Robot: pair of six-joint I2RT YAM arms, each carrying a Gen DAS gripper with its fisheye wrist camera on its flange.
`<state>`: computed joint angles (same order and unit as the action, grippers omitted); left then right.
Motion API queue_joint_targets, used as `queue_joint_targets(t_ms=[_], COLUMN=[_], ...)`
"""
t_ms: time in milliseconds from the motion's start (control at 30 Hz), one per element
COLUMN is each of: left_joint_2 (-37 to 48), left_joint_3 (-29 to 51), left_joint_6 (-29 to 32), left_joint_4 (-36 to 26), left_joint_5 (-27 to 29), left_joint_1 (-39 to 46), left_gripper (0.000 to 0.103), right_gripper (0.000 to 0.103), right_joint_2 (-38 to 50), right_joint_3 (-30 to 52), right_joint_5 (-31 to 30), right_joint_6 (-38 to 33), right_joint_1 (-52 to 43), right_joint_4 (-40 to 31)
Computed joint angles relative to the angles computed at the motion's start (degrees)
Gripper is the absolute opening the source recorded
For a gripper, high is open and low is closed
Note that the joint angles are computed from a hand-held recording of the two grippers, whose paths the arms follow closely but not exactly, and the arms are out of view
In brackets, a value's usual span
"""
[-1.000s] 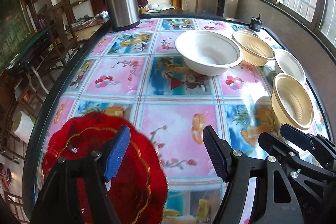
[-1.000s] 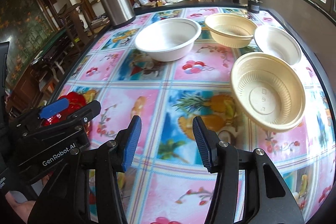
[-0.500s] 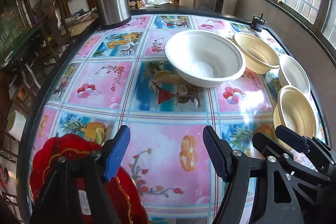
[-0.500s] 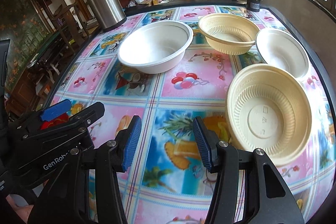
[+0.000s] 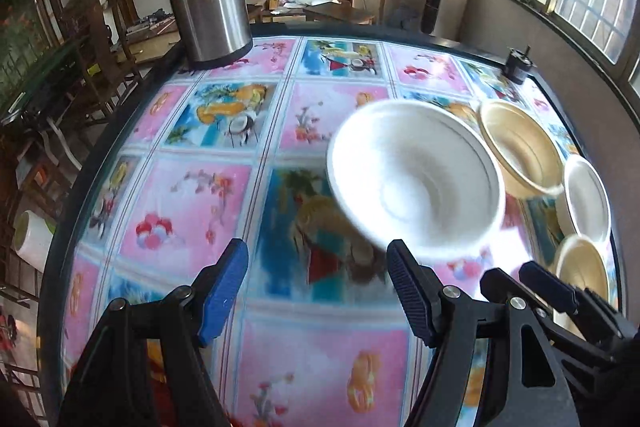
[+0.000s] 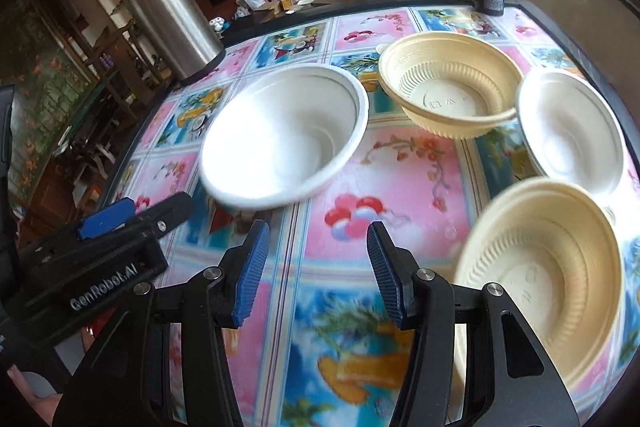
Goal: Organize plates and bowls
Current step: 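Grasp the rim of the white bowl with the right gripper, then carry the white bowl with the right gripper over the stacked red plates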
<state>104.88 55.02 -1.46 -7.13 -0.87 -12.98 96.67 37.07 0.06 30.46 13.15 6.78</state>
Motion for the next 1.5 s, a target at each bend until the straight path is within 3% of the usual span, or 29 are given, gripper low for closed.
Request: queue_joint_targets(t_ms=[267,600,633,700,767,800,833,867,1067,1500], left_joint_2=[9.8,18.0,18.6,18.9,19.2,19.8,20.7,21.0,17.9,2.5], left_joint_3=[13.1,22.0,22.5,22.3,21.8,22.5,23.5,23.6,19.3,2.3], left_joint_6=[-1.9,-0.6,-0.2,0.5,1.3,1.6,1.5,1.4,2.5,3.9], left_joint_4=[-5.8,-8.7,-8.9,-8.2,-6.8,-7.5,-8.7,-8.7,-6.6,-1.6], left_joint_5=[1.8,-1.7,-2.0,-2.5,-2.7,-3.0,-3.5,-3.5,-1.5,-0.9], left_joint_1=[0.8,-1.3,-1.5,-1.8,-2.0,-2.3,-2.3,-2.1,-1.4,-0.2], left_gripper=[0.072,0.072,0.072,0.071,0.059,0.033,0.024,0.023,0.021,0.021], right_gripper=[0.051,0.051,0.05,0.038,0.023,0.02,0.015,0.015,0.015,0.015], right_joint_2=[9.2,15.5,16.0,16.3,16.9,17.3,17.9,18.3,16.0,3.1], right_joint_3=[8.2,16.2,16.8,17.2,17.6,17.9,18.3,18.5,15.7,3.3], right_joint_5=[-7.7,-7.0,-6.4,-5.8,-5.6,-6.0,-6.8,-7.3,-5.2,-2.3], right_joint_6=[3.2,0.6,0.2,-0.4,-1.0,-1.3,-1.6,-1.7,-3.2,-1.0], right_joint_1=[-6.9,-7.6,-7.4,-7.3,-7.1,-7.2,-7.3,-7.4,-6.0,-0.8], right_joint_4=[0.5,-2.1,-2.6,-2.4,-2.2,-2.0,-1.9,-1.9,-0.9,1.3])
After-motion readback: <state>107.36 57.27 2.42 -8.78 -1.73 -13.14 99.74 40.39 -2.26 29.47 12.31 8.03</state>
